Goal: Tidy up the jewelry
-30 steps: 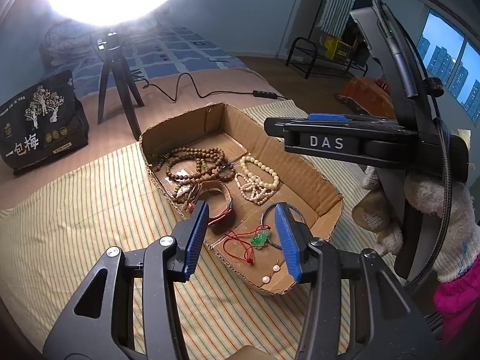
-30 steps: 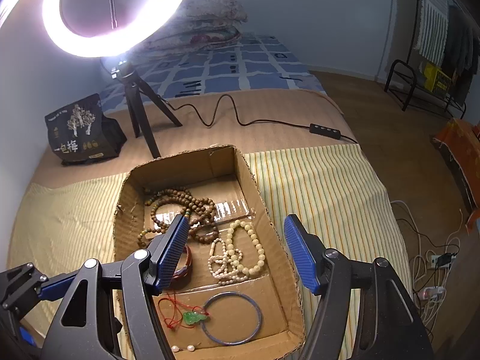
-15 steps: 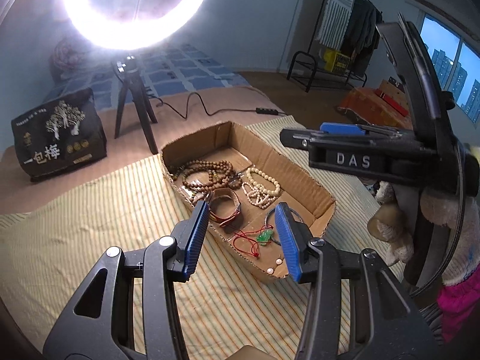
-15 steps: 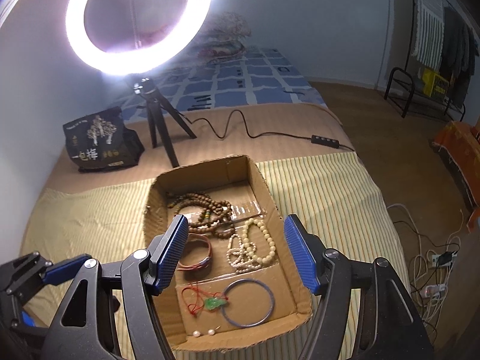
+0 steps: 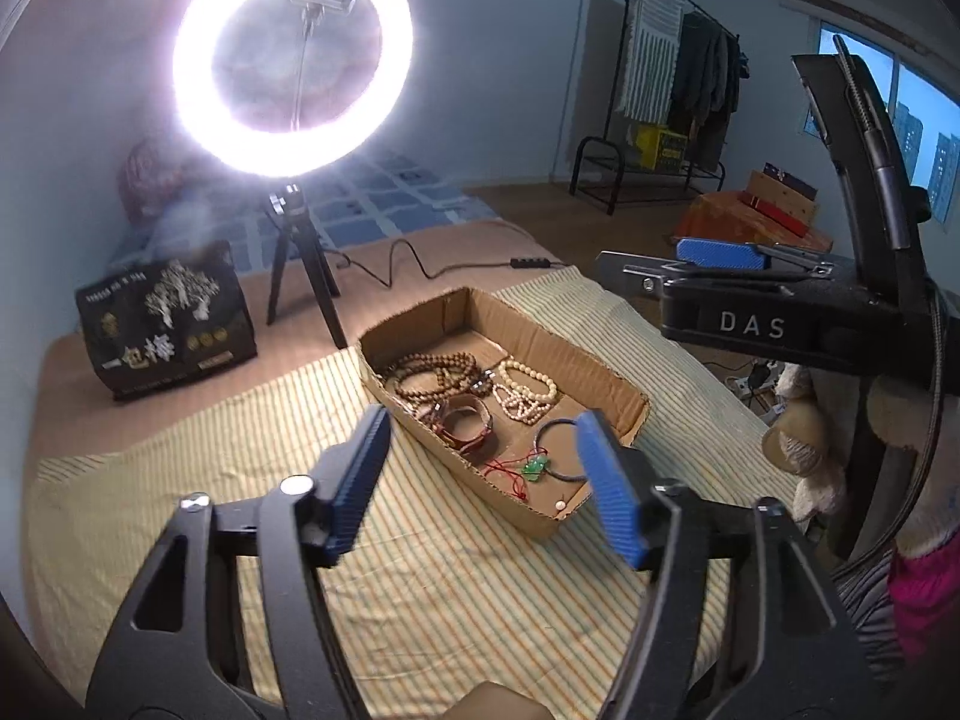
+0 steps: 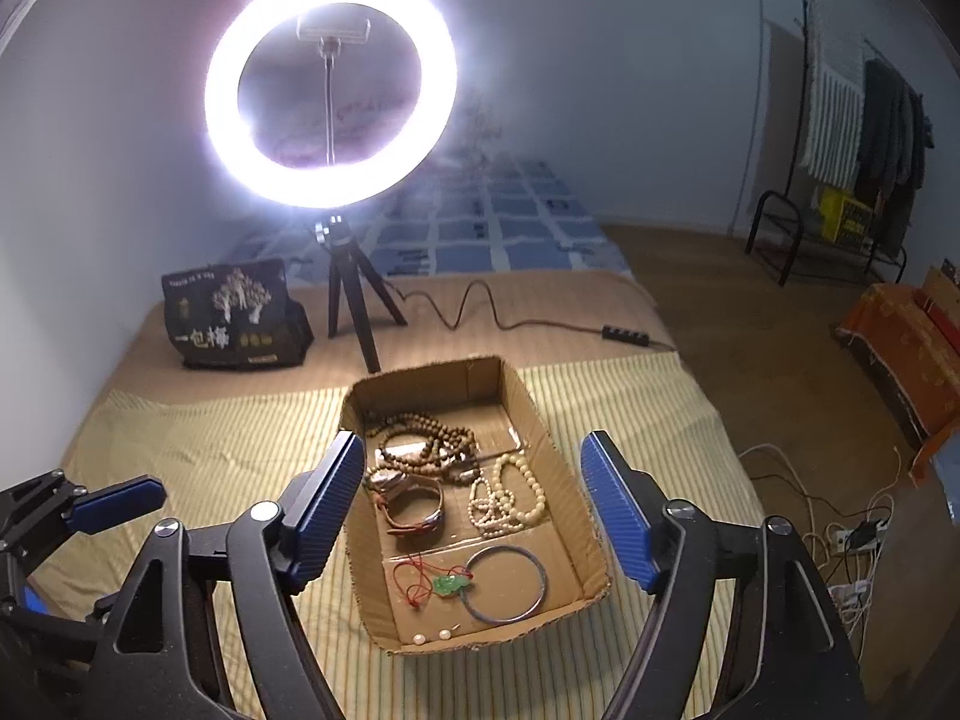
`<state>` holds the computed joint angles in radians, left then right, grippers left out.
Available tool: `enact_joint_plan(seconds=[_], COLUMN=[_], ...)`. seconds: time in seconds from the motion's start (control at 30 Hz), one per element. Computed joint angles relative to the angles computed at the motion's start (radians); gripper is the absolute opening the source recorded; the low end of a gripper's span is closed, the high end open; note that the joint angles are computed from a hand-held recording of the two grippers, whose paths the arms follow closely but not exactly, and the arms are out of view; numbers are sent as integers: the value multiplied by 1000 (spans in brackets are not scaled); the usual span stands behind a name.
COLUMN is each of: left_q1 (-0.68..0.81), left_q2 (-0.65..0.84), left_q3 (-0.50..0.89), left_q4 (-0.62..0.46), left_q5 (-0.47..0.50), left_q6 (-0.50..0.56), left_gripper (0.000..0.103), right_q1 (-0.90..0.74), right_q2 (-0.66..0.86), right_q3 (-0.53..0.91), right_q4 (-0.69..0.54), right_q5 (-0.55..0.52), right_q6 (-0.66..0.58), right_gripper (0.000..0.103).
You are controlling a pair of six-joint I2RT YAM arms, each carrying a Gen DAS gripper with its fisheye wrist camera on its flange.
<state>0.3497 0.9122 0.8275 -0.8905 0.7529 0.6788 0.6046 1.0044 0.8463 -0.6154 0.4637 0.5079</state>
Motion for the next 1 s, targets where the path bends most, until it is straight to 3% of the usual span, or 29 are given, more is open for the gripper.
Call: enact_joint_plan(seconds=[0.33, 0.53, 0.77, 1.0], left_q1=[194, 276, 311, 321], left_q2=[-62, -95, -95, -117], left_q3=[26, 35, 46, 35], left_q4=[-135, -173, -175, -133], left_q5=[143, 211, 229, 216], left_q6=[181, 252, 243, 206], left_gripper=[90, 99, 102, 102], right_q1=[152, 199, 234, 243], right_q2=[-79, -95, -110, -112], right_q3=[-6, -8, -13, -17], right_q4=[-55, -66, -59, -48], right_q5=[211, 270, 346, 353], right_q6=[70, 87, 97, 91], right_gripper=[80, 81, 82, 82])
